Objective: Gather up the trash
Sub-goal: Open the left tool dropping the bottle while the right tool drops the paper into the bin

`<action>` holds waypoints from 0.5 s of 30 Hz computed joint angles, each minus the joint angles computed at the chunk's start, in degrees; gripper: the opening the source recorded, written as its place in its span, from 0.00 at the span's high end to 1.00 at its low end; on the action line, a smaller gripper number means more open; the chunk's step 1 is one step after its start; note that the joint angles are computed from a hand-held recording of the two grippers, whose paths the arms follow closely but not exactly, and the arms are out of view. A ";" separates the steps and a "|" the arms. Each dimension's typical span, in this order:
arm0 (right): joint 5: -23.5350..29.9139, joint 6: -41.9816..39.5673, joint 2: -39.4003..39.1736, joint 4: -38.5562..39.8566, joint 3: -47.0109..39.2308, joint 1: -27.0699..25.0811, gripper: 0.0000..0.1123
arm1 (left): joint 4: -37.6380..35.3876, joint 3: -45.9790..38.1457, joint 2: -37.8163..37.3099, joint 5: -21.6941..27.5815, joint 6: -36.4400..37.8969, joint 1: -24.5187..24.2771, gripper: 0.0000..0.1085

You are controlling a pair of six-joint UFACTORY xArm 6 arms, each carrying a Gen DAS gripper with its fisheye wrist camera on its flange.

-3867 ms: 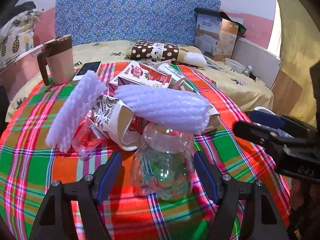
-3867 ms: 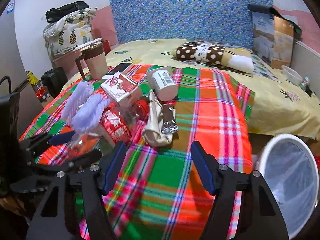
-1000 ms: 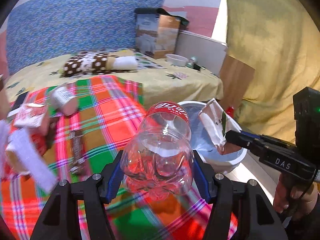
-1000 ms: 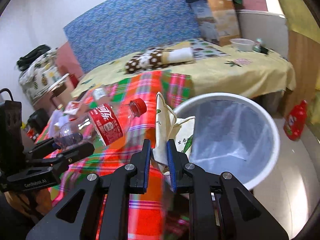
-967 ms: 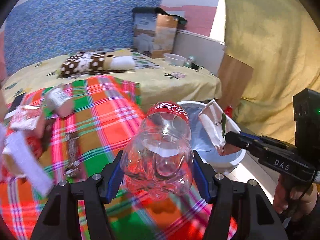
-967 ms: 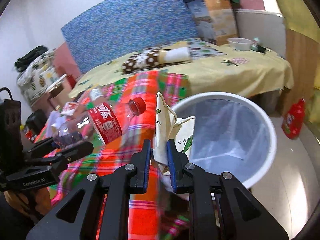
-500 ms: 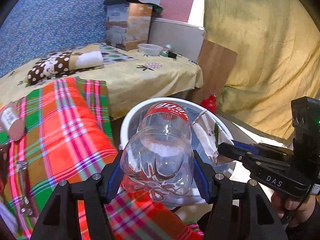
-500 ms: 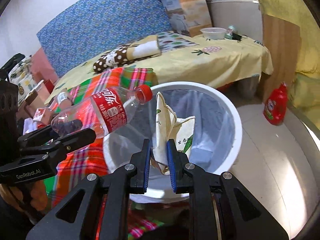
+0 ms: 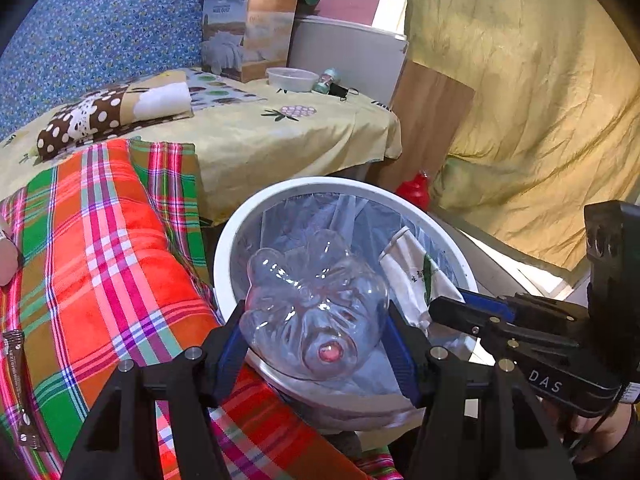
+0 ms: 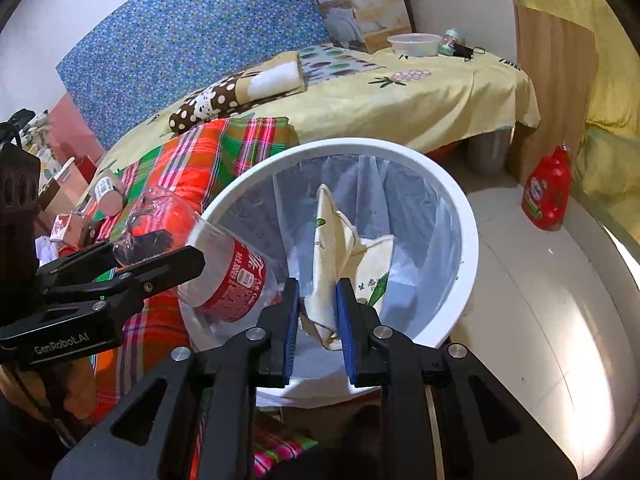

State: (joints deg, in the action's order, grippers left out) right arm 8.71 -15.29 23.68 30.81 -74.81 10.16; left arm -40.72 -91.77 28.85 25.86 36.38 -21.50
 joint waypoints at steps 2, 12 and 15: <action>-0.14 0.10 -0.16 -0.18 0.23 -0.02 0.79 | -0.67 -0.69 0.35 0.89 0.65 0.15 0.42; -2.35 -3.13 -1.87 3.77 1.74 0.76 0.61 | -5.35 2.29 -2.24 -0.57 3.66 0.08 0.42; -3.11 -5.15 -2.67 5.78 2.29 1.44 0.61 | -7.86 4.90 -4.41 -1.85 5.31 0.18 0.42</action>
State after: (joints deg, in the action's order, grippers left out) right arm 5.59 -20.45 21.01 36.59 -72.52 11.60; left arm -48.58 -86.87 24.44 24.01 41.69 -21.32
